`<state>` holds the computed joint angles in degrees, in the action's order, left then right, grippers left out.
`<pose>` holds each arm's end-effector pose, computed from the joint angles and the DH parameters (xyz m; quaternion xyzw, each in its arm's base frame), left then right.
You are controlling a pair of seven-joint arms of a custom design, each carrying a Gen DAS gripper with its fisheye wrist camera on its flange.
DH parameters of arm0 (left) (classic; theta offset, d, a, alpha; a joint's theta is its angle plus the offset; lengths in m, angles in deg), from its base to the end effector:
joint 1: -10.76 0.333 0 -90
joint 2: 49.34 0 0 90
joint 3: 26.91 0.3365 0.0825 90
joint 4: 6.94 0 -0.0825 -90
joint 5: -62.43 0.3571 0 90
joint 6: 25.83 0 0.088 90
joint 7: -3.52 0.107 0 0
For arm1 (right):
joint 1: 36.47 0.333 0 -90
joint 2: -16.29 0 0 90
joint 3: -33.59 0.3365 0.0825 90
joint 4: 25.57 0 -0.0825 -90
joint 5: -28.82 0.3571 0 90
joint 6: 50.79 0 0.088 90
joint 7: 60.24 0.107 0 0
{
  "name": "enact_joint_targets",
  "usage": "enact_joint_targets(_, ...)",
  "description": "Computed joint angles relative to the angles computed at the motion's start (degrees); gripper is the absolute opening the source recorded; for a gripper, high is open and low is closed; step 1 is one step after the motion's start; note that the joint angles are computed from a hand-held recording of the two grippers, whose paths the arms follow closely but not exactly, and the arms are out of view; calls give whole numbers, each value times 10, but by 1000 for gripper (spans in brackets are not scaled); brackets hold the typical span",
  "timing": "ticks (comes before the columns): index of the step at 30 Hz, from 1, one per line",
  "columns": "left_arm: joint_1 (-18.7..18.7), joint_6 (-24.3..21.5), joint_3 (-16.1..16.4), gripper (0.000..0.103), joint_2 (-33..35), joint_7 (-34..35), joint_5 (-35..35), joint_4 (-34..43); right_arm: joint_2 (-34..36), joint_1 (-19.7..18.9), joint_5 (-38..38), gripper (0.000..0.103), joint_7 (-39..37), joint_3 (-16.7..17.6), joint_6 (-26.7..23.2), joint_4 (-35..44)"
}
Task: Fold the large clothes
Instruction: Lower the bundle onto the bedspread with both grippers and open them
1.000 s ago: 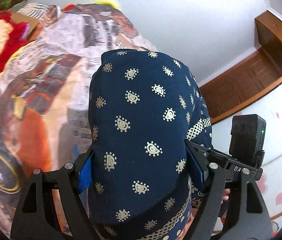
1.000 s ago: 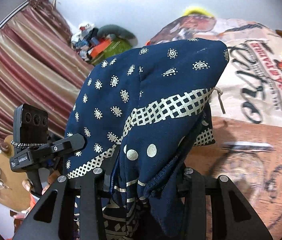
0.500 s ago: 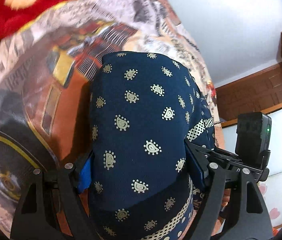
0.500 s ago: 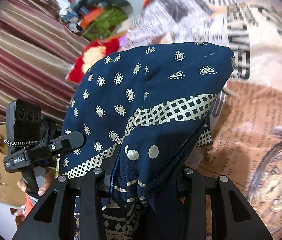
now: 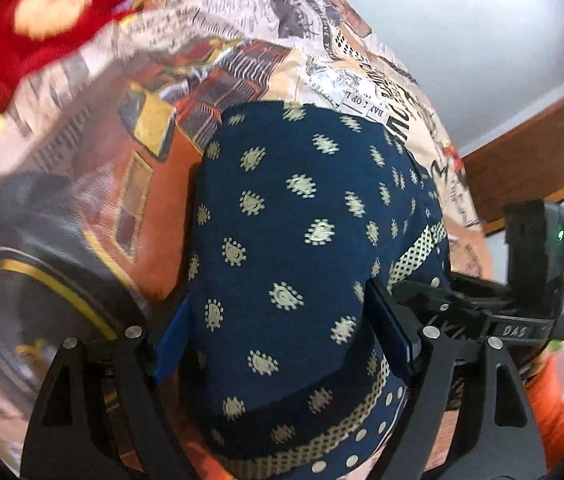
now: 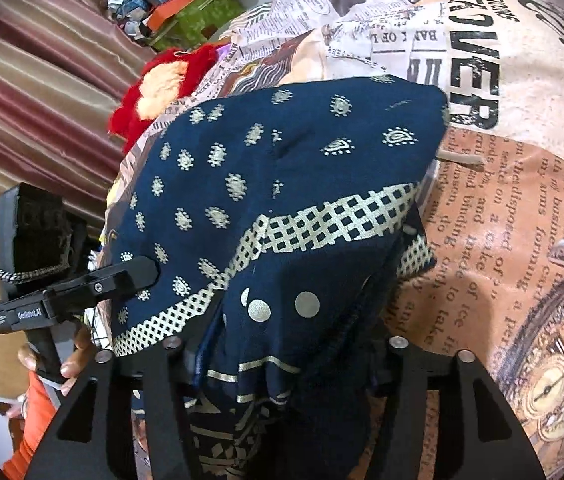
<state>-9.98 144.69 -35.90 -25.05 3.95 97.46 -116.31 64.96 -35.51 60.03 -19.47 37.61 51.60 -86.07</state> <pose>0.5552 -0.3489 0.3825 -0.8136 0.4776 -0.3300 0.0321 0.7461 0.0907 0.3522 -0.8818 0.3718 0.1613 0.2411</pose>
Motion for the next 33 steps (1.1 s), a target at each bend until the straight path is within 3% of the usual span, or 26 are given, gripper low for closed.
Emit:
enact_joint_targets(4,-21,-79,4,81,-19,2,18,17,-17,-4,-8,61,-13,-7,6,-19)
enact_joint_targets(8,-51,-161,12,81,-51,-33,79,27,-48,-5,-11,61,-35,-11,23,-54)
enact_joint_targets(13,-84,-297,-11,81,-51,-21,150,79,-122,-18,17,61,-124,-6,87,-142)
enact_joint_targets(15,-92,-328,-20,81,-37,-7,160,100,-153,-19,35,62,-169,-3,123,-183)
enact_joint_targets(17,-99,-354,-26,81,-14,15,159,127,-182,-12,50,71,-212,-3,175,-230)
enact_joint_targets(20,-103,-358,-29,81,21,32,142,155,-209,5,58,75,-268,-4,246,-292)
enact_joint_targets(25,-106,-360,-30,83,43,47,102,149,-211,49,-4,76,-327,-21,355,-363)
enact_joint_targets(27,-112,-364,-29,86,40,48,101,138,-201,45,-12,78,-322,-24,337,-352)
enact_joint_targets(33,-116,-346,-35,88,17,16,97,89,-153,30,-54,88,-254,-42,222,-256)
